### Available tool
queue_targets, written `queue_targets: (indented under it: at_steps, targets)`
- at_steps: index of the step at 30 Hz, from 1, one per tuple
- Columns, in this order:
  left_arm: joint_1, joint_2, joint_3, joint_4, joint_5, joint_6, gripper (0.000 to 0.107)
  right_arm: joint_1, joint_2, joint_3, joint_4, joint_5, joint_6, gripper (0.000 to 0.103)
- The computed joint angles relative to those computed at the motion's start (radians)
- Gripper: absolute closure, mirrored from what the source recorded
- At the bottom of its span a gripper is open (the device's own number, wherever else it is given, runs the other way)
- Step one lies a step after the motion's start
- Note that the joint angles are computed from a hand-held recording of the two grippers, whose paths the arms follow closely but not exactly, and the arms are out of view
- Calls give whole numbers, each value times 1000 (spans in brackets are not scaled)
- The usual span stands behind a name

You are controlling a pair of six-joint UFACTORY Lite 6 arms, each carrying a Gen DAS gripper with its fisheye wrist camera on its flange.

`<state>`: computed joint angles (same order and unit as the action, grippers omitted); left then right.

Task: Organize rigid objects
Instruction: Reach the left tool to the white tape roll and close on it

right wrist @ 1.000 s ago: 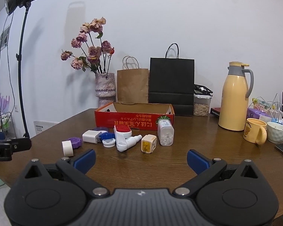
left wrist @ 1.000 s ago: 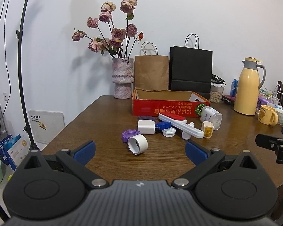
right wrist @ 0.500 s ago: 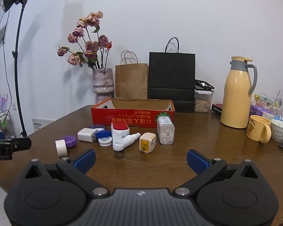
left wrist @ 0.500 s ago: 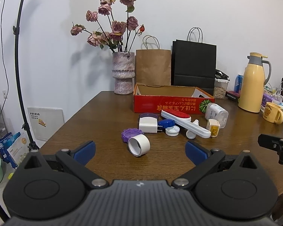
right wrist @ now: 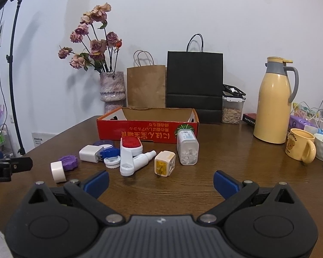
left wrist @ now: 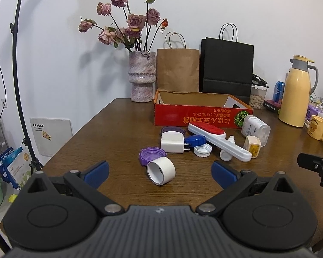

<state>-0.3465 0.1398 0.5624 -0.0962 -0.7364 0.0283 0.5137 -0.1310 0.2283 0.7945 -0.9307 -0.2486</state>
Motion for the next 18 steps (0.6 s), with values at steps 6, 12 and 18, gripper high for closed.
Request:
queue_targets:
  at_steps: [6, 12, 18]
  targets:
    - [10, 77, 90, 17, 26, -8, 4, -82, 86, 67, -96, 21, 40, 0]
    - [19, 152, 179, 31, 57, -17, 4, -143, 157, 129, -159, 40, 62, 0]
    - [28, 223, 268, 35, 86, -12, 4, -197, 232, 195, -221, 61, 85, 0]
